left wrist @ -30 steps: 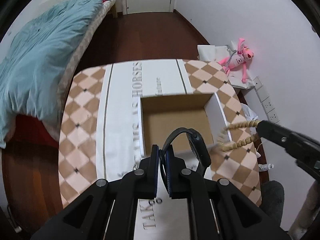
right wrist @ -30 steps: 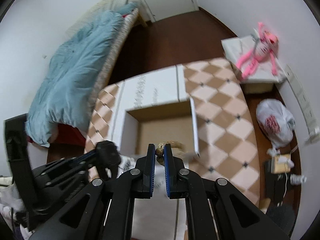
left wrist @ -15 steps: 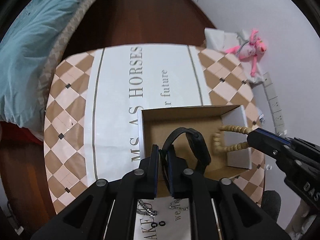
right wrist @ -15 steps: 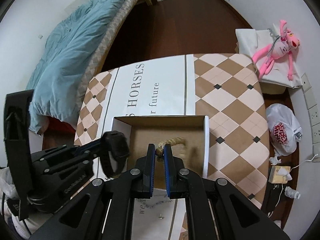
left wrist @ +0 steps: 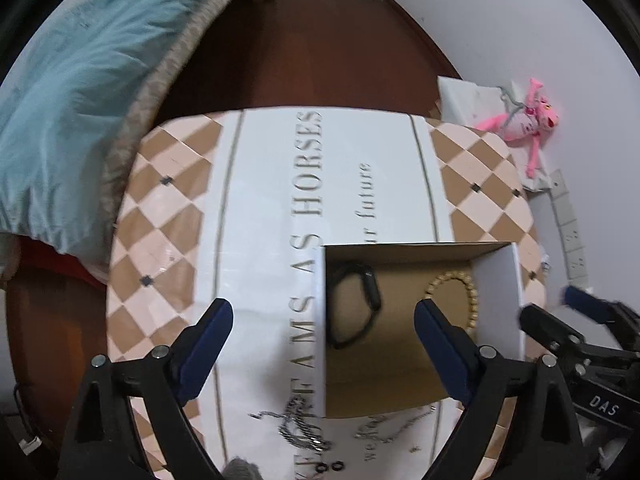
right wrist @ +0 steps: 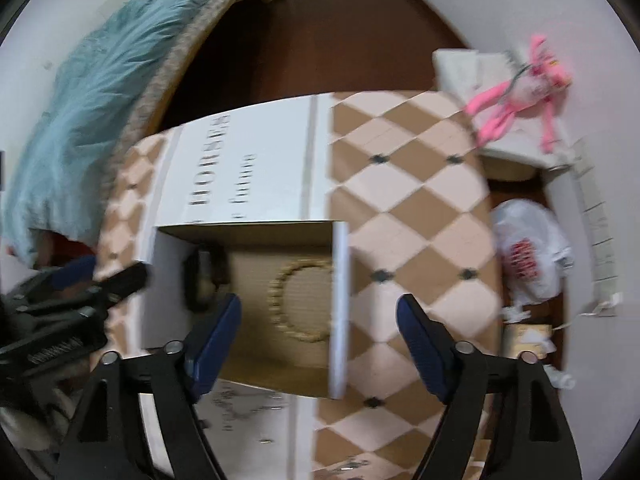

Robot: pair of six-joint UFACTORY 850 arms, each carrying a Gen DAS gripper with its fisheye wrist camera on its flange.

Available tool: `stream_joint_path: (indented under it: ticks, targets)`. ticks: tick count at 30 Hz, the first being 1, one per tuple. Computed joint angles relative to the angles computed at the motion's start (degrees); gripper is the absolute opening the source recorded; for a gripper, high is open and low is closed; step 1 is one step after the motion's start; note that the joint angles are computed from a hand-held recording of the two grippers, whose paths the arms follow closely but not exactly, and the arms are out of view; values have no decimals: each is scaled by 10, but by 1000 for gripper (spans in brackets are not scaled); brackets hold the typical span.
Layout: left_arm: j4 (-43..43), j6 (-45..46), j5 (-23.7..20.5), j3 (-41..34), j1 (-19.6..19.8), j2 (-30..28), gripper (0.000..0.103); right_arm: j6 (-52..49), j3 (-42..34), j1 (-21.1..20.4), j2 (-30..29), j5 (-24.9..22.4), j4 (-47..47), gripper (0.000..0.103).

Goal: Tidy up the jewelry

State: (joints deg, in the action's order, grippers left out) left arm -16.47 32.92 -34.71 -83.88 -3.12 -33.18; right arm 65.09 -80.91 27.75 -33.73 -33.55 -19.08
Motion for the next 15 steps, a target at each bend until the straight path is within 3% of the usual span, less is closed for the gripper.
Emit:
stream_joint_path:
  ticks: [1, 5, 15]
  targets:
    - [3, 0, 16, 9, 0, 5, 96, 23, -3, 7, -3, -21, -25, 99]
    - [1, 15, 74, 58, 2, 30, 97, 51, -5, 23, -15, -57, -55, 101]
    - [2, 2, 112, 115, 9, 66, 98, 101, 9, 43, -8, -47, -74, 101]
